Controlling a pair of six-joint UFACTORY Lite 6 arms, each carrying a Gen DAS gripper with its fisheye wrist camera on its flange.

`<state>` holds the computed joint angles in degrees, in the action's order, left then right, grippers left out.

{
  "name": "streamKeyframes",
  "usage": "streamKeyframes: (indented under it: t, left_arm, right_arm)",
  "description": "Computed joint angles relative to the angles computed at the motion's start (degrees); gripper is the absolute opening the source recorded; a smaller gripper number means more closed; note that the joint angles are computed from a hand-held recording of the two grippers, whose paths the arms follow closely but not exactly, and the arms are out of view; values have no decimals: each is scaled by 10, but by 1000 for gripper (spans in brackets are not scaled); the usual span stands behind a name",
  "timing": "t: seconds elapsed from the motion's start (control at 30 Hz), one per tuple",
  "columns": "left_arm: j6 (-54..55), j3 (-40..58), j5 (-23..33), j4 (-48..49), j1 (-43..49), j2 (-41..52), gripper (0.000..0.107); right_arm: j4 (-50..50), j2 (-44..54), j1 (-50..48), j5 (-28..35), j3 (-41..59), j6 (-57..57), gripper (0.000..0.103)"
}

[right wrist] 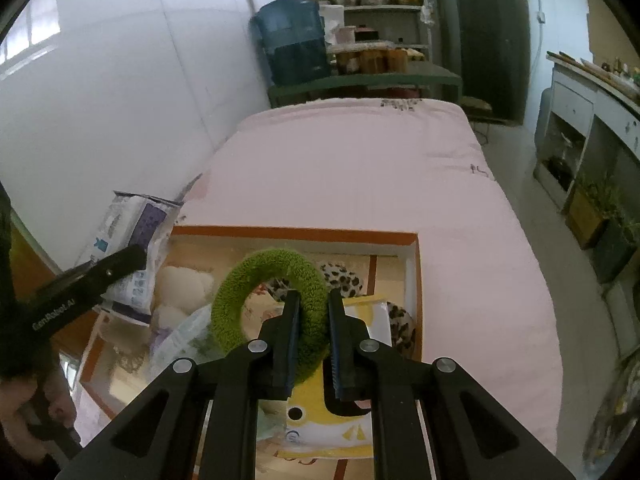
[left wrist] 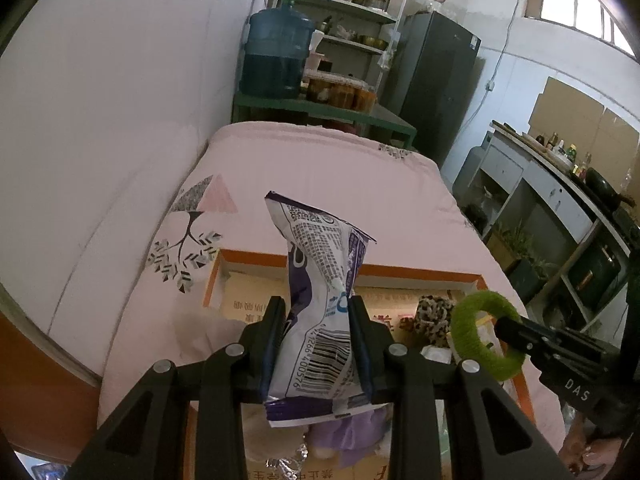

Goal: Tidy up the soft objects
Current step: 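Lower the snack bag into the box with the left gripper while the right lowers the ring, both opening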

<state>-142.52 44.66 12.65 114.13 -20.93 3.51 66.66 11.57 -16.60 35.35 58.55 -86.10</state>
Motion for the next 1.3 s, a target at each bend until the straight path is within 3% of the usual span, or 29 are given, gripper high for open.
streamKeyframes:
  t: [0.4, 0.67, 0.83, 1.07, 1.17, 1.3]
  left_arm:
    - [-142, 3, -6, 149, 14, 42, 33]
    - [-192, 2, -6, 197, 22, 49, 33]
    - [-281, -16, 2, 288, 24, 41, 34]
    - [-151, -31, 18, 156, -4, 11, 49]
    - [-89, -35, 27, 91, -18, -6, 51]
    - [15, -43, 48, -12, -42, -30, 52]
  right_arm:
    - [18, 34, 8, -24, -2, -31, 14]
    - [25, 52, 12, -35, 1, -45, 16]
    - [31, 47, 9, -29, -8, -54, 17]
    - [35, 34, -4, -19, -14, -53, 31]
    - [36, 22, -12, -12, -19, -50, 39]
    - [32, 3, -22, -4, -29, -46, 41]
